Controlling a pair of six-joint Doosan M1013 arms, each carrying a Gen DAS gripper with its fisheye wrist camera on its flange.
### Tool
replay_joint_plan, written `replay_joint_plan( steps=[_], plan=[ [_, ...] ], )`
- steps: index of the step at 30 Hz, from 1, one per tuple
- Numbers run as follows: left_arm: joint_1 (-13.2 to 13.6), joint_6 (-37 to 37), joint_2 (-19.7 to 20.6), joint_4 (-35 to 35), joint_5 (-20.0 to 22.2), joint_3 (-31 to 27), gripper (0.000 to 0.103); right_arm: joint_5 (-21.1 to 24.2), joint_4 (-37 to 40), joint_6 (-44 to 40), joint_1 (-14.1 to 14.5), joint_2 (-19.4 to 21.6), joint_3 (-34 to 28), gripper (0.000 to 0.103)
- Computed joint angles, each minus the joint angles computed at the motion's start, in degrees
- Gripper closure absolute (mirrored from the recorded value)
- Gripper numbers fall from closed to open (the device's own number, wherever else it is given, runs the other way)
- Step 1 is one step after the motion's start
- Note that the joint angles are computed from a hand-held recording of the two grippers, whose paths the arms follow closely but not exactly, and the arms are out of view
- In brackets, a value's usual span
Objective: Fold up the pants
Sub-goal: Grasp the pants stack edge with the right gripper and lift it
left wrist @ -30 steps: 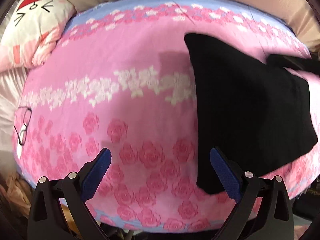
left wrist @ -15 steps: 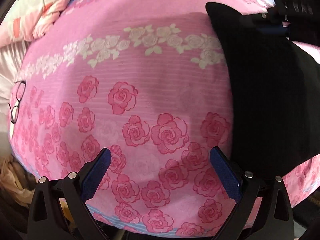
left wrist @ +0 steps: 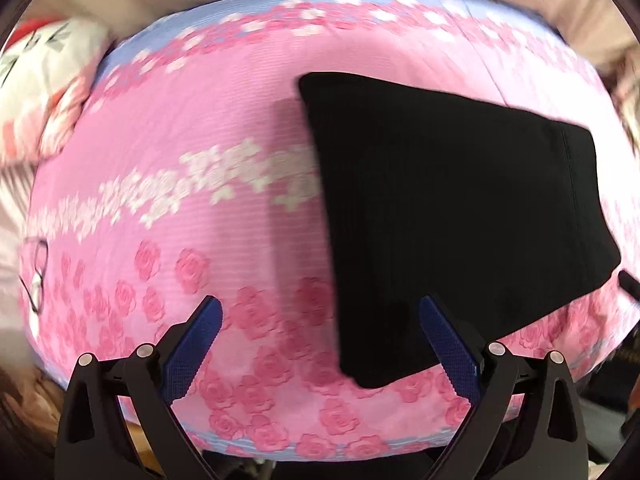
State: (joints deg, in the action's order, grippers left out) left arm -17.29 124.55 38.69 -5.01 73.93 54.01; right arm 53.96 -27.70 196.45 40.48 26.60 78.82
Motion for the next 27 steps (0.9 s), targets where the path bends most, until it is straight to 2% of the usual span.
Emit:
replay_joint_plan(
  steps=[3,5,6,8,9,11,12,13,14,15,16,18,20,21,24,25,27],
  plan=[
    [-2.0,0.6,-0.4,3.0,-0.9,0.7,0.006,-2.7,-7.0,7.3,0.8,0.6,0.7,0.058],
    [-2.9,0.9,-0.6,4.6,-2.0,1.4,0.006,-4.2,-9.2,8.6,0.9,0.3,1.4,0.071],
    [-3.2,1.1,-0.7,5.2,-2.0,1.6,0.006,-3.5,-8.9,7.1,0.7,0.9,0.9,0.075],
    [-4.1,1.8,-0.7,7.5,-2.3,2.6,0.006,-3.9,-8.5,5.3,0.6,0.6,1.5,0.093],
    [-4.4,2.0,-0.7,8.8,-2.6,3.1,0.005,-4.9,-9.9,6.7,0.7,0.1,1.9,0.093],
    [-4.8,2.5,-0.9,10.2,-3.6,4.2,0.005,-2.4,-12.9,7.6,1.4,-0.8,1.7,0.094],
    [-4.9,3.0,-1.1,10.2,-4.3,4.7,0.005,-1.0,-10.9,6.1,1.3,-0.5,1.6,0.094],
    [-4.8,3.6,-1.2,9.9,-4.7,5.0,0.005,-2.5,-8.8,7.6,1.0,-0.3,3.3,0.094],
    [-4.8,3.9,-1.4,9.7,-5.2,5.4,0.005,-6.3,-9.7,12.1,1.0,-0.9,5.5,0.093],
    [-4.9,4.2,-1.4,9.5,-5.4,5.7,0.005,-7.4,-12.0,14.7,1.1,-1.3,6.4,0.092],
    [-5.0,4.3,-1.5,10.0,-6.1,6.2,0.005,-7.0,-11.7,14.4,1.1,-1.6,6.1,0.088],
    [-5.2,4.4,-1.9,10.3,-7.2,6.8,0.005,-4.7,-9.9,12.8,1.2,-2.1,4.7,0.088],
    [-5.1,5.2,-2.7,10.0,-8.7,7.6,0.005,0.8,-12.4,11.3,1.8,-2.3,2.0,0.086],
    [-4.9,5.4,-3.2,9.6,-9.7,8.1,0.005,0.3,-14.0,11.0,1.6,-2.4,1.4,0.086],
    [-4.5,5.6,-3.4,8.3,-10.2,8.3,0.005,-7.2,-16.7,8.5,-1.2,-2.2,0.5,0.086],
    [-4.4,5.2,-3.1,8.0,-9.4,8.0,0.005,-8.7,-15.8,4.8,-2.6,-1.3,-0.7,0.088],
    [-4.0,4.2,-2.2,7.3,-7.9,7.0,0.005,-8.2,-9.9,-1.9,-5.2,0.2,-1.3,0.09]
  ],
)
